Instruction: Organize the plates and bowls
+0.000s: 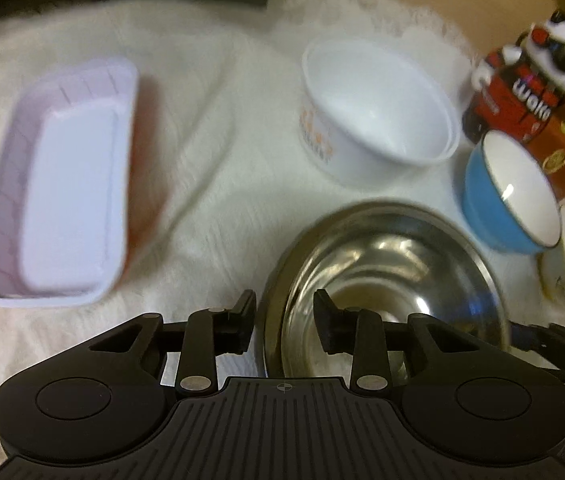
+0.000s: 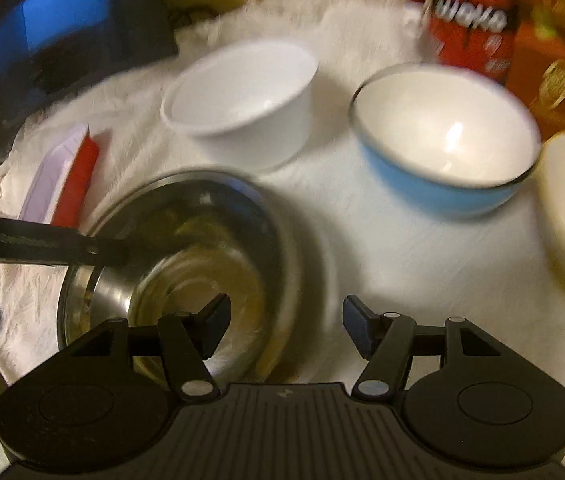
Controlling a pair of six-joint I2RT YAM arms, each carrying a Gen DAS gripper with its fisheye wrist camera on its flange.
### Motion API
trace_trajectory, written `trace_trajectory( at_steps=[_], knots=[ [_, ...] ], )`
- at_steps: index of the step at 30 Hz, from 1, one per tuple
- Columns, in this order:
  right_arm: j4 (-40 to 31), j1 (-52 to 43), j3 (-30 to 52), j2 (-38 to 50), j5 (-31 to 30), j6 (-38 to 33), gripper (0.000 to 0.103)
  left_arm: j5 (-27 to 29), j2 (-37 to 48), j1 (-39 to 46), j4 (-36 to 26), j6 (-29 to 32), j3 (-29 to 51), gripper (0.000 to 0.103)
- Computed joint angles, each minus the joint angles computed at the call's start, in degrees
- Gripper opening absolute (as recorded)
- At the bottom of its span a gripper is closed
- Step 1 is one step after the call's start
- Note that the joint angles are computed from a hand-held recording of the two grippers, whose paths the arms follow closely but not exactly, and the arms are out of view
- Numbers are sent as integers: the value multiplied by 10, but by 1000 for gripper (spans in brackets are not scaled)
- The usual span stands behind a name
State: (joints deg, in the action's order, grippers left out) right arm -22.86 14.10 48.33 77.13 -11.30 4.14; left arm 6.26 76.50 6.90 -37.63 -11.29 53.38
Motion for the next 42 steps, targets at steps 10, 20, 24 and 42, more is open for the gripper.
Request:
trace_trajectory(
  at_steps=[10, 20, 24, 42],
  knots=[
    [-49, -240, -18, -142, -62, -131, 64, 13, -71, -106, -11, -80, 52, 35],
    [-67, -414, 143, 83, -93, -176, 64, 64, 225, -295, 64, -228, 231, 35],
    [-72, -421, 199, 176, -99, -165, 63, 49, 300, -313, 74, -257, 291, 35],
    [-172, -423, 199, 194, -171, -221, 34, 2, 333, -349, 3, -190, 336, 31]
  ],
)
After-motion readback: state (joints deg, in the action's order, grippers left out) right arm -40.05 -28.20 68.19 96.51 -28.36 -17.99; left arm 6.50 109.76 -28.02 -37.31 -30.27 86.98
